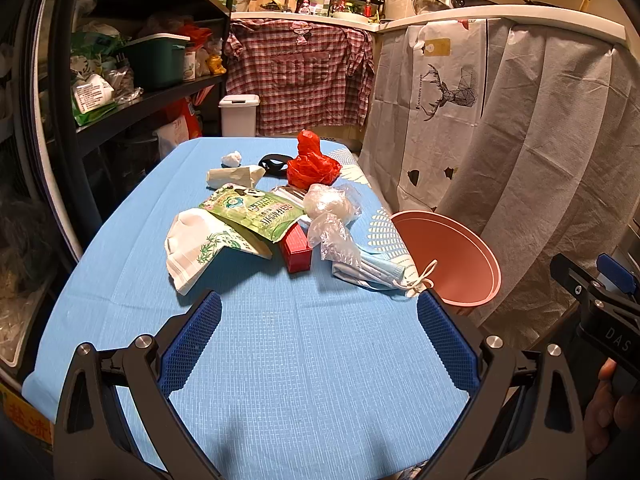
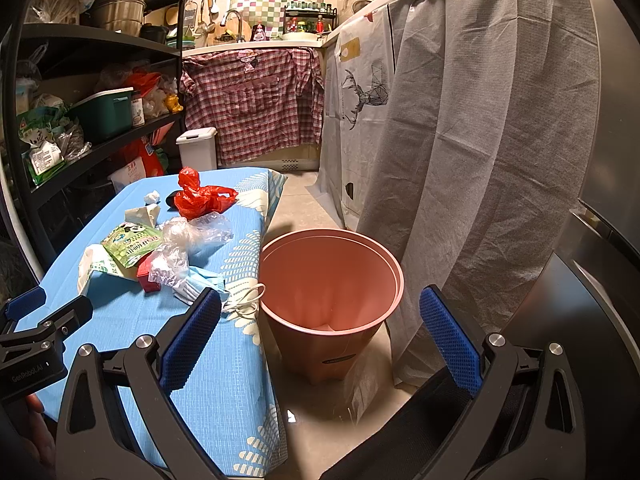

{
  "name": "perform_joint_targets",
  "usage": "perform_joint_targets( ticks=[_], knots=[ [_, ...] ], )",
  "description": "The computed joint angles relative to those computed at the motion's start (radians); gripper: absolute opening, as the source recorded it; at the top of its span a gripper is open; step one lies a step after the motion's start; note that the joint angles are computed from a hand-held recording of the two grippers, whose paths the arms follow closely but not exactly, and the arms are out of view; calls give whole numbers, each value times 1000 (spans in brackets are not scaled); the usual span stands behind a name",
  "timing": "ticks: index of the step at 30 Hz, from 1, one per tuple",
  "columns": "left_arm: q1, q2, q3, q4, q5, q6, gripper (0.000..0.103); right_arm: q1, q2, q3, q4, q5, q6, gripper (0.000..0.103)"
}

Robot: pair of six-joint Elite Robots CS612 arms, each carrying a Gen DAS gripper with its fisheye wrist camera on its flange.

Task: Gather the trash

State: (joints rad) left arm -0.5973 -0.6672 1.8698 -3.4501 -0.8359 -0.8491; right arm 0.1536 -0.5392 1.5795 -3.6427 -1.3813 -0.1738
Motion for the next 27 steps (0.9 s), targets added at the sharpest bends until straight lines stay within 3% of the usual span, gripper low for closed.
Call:
perform_joint_targets(
  ticks=[27],
  knots=[
    [-4, -4, -13, 20, 10, -7, 91, 0, 0, 1, 0, -2, 0, 97]
  ],
)
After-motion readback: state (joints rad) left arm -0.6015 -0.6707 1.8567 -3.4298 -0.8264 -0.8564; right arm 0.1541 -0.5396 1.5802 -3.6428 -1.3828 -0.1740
